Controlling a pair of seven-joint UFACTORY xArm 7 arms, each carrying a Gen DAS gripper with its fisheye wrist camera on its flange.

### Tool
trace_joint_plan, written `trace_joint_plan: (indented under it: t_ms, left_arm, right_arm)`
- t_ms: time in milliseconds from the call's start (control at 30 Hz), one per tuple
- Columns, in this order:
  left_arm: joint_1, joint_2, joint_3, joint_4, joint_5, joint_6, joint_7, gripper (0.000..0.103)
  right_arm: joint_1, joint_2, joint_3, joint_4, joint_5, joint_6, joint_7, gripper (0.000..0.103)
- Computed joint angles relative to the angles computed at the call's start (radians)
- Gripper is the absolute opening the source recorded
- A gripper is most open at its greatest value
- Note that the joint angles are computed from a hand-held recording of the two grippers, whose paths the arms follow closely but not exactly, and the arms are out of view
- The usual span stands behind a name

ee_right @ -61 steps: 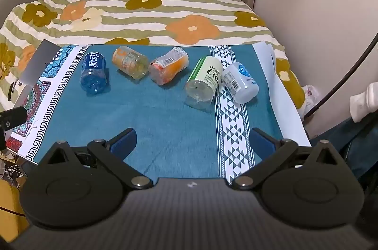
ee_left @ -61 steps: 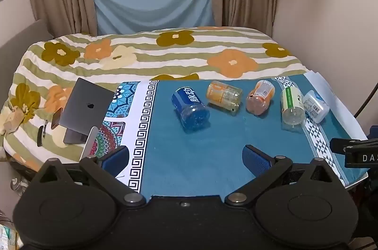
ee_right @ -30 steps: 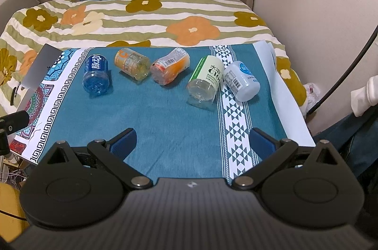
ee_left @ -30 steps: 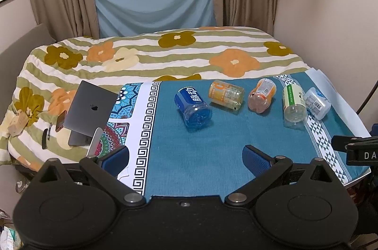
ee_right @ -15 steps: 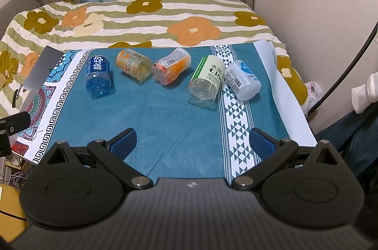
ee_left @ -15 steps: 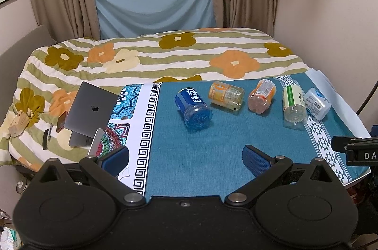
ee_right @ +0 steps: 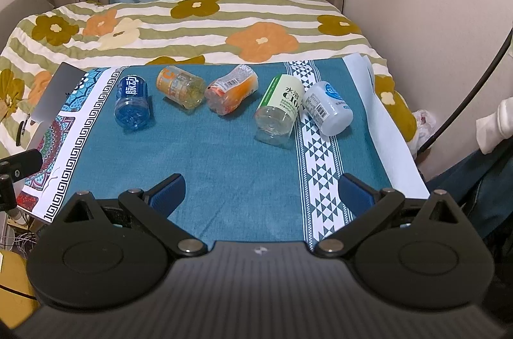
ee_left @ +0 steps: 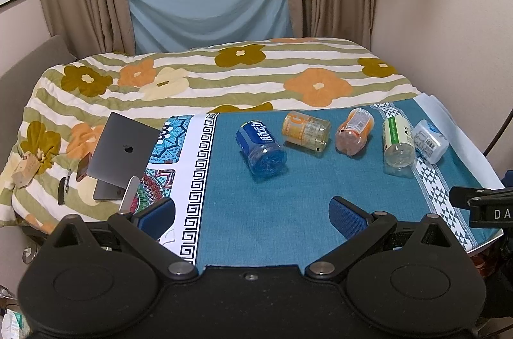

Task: Flip cup upright

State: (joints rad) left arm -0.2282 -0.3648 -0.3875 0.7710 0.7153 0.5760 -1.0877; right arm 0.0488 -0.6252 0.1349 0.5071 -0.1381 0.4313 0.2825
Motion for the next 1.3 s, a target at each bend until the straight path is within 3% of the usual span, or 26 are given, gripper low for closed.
trace_joint_plan:
  t_ms: [967, 1300]
  left_arm:
    - [-0.028, 0.072, 0.034, 0.061, -0.014, 0.022, -0.009, 0.103]
    - [-0.052, 0.236, 0.103, 0.234, -0.060, 0.080, 0.029, 0.103]
  right_arm:
    - [0.003, 0.020, -0.015, 0.013, 0.006, 0.007, -0.027, 0.103]
    - [0.070, 0.105, -0.120, 0.064, 0.104, -0.035, -0.195, 0.103]
